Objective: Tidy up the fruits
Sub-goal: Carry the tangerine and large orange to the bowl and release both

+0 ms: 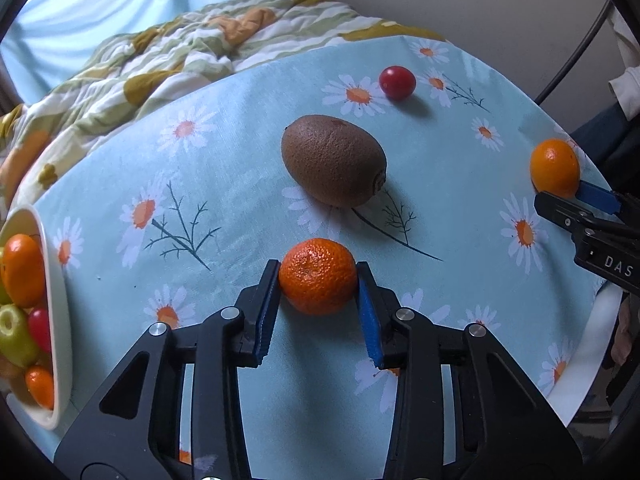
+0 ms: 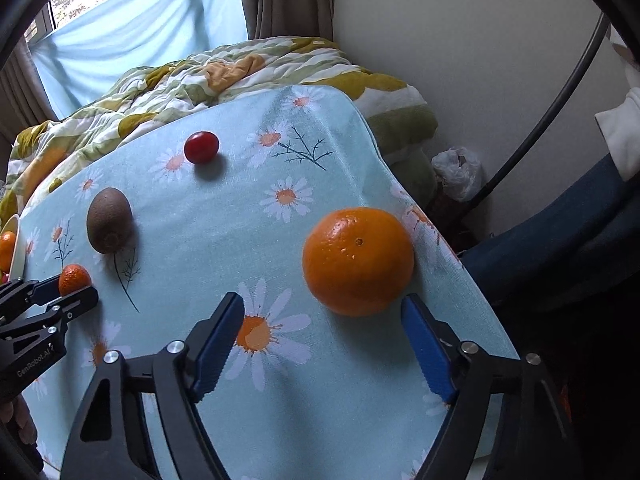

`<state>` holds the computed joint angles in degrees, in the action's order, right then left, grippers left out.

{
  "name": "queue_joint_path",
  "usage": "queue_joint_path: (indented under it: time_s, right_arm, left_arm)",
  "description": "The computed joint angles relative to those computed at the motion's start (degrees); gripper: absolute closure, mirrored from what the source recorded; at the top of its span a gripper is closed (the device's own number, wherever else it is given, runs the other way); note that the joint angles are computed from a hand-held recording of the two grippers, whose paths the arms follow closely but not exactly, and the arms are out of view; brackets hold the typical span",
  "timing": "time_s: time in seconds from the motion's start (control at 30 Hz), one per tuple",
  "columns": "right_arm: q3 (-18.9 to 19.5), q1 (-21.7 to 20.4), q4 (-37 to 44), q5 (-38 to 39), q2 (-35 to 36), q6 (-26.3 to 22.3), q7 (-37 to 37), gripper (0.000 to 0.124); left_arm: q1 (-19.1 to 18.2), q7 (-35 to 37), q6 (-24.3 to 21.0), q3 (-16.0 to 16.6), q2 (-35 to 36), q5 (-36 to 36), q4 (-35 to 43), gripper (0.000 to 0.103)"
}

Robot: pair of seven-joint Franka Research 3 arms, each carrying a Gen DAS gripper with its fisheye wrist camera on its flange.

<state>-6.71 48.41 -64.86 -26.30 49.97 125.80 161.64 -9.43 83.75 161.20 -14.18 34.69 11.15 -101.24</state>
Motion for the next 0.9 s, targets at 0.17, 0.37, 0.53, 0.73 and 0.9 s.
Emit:
queue_joint_path:
  time_s: [0.17, 0.37, 0.53, 0.73, 0.9]
  right_arm:
    - [-0.7, 0.2, 1.2, -0.6, 1.1, -1.7, 0.5, 0.054]
    - [-1.2, 0.4, 2.2, -1.8, 1.9, -2.5, 0.8, 0.057]
    - [-1.5, 0.4, 3.5, -2.3, 2.7, -3.3, 1.0, 0.06]
    - [-1.4, -0.1, 1.0, -2.8, 1.3, -0.9, 1.6, 0.069]
    - [-1.1, -0.6, -2.1, -3.1, -0.3, 2.8, 1.1, 0.069]
  left_arm:
    - [-0.3, -1.2, 0.2, 0.5, -0.6, 0.3, -0.8, 0.061]
    - [-1.2, -3.7, 0.9, 1.6, -1.3, 1.2, -1.7, 0.061]
    - [-2.1, -6.6, 1.7, 2.6, -1.7, 2.4, -2.3, 0.061]
    - [-3.0, -10.3, 2.7, 3.7, -2.8, 4.2, -3.8, 0.061]
    - [-3.6, -13.1, 3.6, 4.6, -4.1, 5.8, -5.2, 0.061]
